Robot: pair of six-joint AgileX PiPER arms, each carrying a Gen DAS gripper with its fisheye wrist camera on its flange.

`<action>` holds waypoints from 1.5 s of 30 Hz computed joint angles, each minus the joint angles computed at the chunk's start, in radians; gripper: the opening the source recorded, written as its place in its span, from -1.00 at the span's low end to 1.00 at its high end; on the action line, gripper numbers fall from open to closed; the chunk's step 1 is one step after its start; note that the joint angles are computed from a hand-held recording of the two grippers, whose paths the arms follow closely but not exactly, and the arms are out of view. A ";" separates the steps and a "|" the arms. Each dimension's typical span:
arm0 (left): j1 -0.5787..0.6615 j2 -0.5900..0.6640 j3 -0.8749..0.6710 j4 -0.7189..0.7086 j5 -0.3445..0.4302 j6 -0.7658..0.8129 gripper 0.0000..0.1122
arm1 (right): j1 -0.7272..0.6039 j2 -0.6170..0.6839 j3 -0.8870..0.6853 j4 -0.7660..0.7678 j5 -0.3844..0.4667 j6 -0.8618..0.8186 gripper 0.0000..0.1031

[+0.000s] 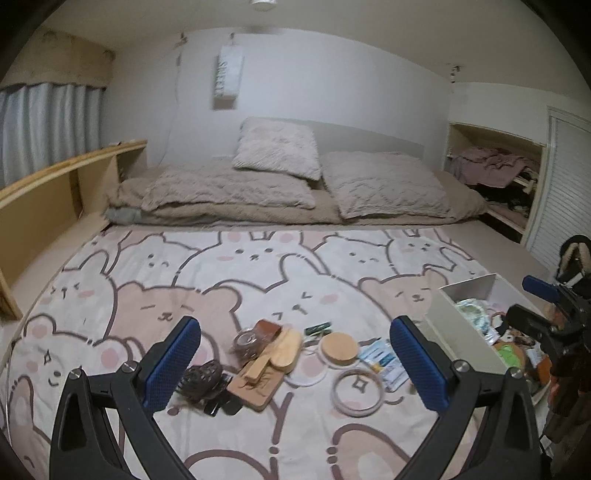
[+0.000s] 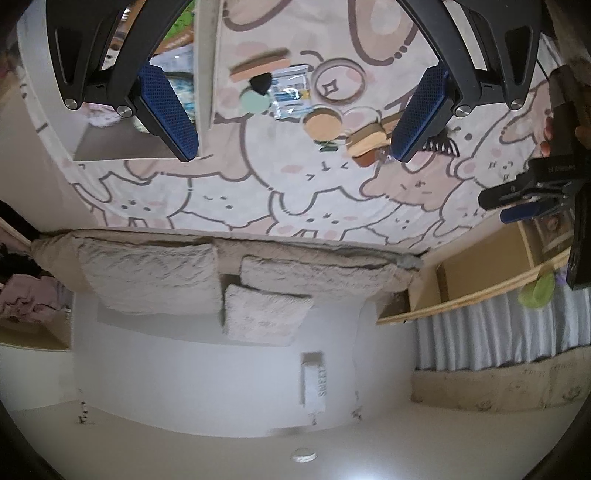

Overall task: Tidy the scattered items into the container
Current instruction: 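Open both tools and withdraw them from the box back toward the bed, then grasp the black cup-shaped item with the left tool while the right tool grasps the white tape roll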

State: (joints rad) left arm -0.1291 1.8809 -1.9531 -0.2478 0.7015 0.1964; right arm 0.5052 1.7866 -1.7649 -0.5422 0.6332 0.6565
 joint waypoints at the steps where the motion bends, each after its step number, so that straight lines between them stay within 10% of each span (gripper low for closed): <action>1: 0.005 0.003 0.011 0.002 -0.007 -0.005 0.83 | 0.004 0.015 -0.008 0.006 0.000 -0.007 1.00; 17: 0.050 0.082 0.154 0.003 -0.042 -0.026 0.51 | 0.034 0.197 -0.023 0.087 -0.019 -0.028 1.00; 45: 0.084 0.448 -0.205 0.051 0.228 -0.251 -0.10 | -0.016 0.429 -0.141 0.441 0.069 -0.234 1.00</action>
State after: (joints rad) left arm -0.0456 2.3288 -2.1582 -0.1973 0.9293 -0.0541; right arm 0.4891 2.2153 -1.9062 -0.1009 0.7026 0.4224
